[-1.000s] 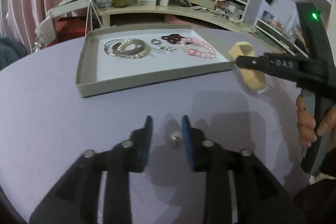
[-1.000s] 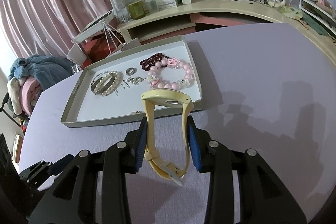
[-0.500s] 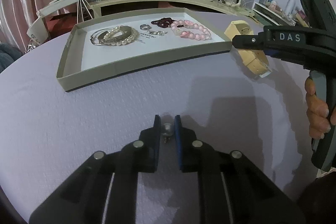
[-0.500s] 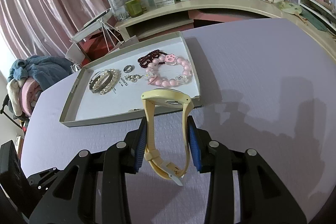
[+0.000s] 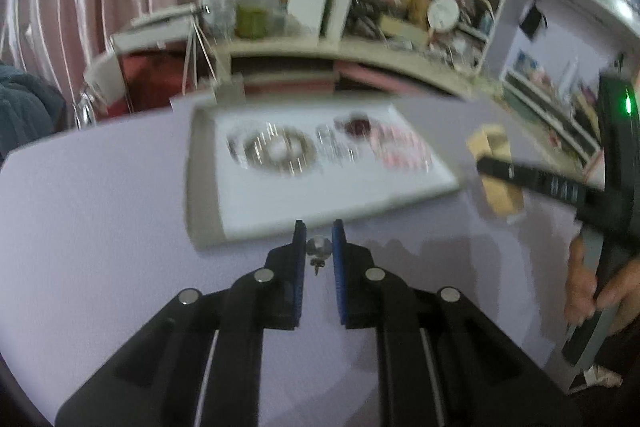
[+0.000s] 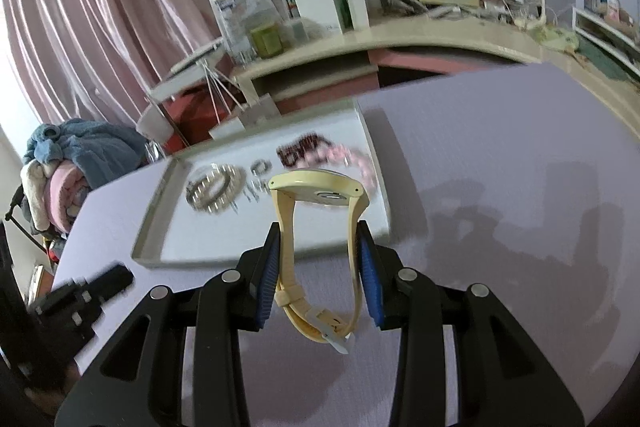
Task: Organize jewelry
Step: 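Carry the watch and pearl earring over the tray with both grippers, then open the right gripper to drop the watch while the left gripper releases the earring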
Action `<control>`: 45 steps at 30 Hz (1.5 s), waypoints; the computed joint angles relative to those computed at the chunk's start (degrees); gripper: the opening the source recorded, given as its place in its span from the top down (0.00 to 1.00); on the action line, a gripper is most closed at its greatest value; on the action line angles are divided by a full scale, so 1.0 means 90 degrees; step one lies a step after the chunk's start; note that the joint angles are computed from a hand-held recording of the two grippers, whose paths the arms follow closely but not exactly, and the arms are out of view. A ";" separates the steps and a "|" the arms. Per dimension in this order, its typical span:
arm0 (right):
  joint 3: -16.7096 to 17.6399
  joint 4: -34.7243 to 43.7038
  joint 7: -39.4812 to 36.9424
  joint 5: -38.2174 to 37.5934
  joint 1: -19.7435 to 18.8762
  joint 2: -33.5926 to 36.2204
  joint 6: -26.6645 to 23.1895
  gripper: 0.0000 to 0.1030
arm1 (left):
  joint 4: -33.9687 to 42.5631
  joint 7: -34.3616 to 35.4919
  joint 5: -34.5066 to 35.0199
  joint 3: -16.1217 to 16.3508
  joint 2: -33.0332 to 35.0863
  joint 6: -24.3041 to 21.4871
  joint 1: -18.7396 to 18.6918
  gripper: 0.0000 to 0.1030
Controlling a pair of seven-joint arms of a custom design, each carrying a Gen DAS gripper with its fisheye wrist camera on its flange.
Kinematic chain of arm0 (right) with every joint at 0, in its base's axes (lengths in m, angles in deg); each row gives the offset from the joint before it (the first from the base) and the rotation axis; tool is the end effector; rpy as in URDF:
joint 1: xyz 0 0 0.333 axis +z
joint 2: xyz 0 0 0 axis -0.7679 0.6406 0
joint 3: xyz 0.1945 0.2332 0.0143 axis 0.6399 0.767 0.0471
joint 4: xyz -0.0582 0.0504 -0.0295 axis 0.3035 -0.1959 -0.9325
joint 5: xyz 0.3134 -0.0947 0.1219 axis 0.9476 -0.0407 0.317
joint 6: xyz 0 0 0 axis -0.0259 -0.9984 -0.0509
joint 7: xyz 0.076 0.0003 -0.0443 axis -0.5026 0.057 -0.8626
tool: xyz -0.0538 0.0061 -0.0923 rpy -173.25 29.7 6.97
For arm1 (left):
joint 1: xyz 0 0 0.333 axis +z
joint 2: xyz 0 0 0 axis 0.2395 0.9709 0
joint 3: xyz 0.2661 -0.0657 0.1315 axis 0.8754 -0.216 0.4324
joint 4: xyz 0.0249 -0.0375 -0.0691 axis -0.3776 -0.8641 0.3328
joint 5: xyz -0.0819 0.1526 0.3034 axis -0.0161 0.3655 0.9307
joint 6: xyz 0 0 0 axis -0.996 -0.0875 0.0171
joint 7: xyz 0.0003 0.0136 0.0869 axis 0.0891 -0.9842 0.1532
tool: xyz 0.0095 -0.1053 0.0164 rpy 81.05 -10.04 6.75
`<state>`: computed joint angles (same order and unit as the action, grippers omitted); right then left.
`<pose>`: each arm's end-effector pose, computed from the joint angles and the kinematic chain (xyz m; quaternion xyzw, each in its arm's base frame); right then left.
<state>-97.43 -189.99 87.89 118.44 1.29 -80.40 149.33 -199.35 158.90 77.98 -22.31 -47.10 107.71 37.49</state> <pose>0.4902 0.1362 0.3907 -0.5779 0.7133 -0.1904 0.3478 0.5285 -0.1963 0.3934 -0.5281 0.7517 -0.3651 0.1508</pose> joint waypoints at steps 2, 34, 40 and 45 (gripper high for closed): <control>0.0462 0.0128 0.0022 -0.0154 -0.0488 0.0003 0.0078 0.63 | 0.0364 -0.0043 -0.0017 0.0232 0.0040 -0.0021 -0.0234 0.87; -0.0358 0.1360 0.1328 -0.2093 -0.0205 0.0730 -0.0376 0.63 | 0.2392 0.0868 -0.1265 0.1449 0.0710 -0.0623 -0.1841 0.87; 0.0336 0.1630 0.1590 -0.2470 -0.0972 0.0923 -0.0741 0.63 | 0.2542 0.0895 -0.1380 0.1585 0.0790 -0.0767 -0.1972 0.87; 0.1131 0.2083 0.1675 -0.2559 -0.1785 0.1299 -0.1652 0.63 | 0.2517 0.0952 -0.1478 0.1645 0.0812 -0.0780 -0.1994 0.87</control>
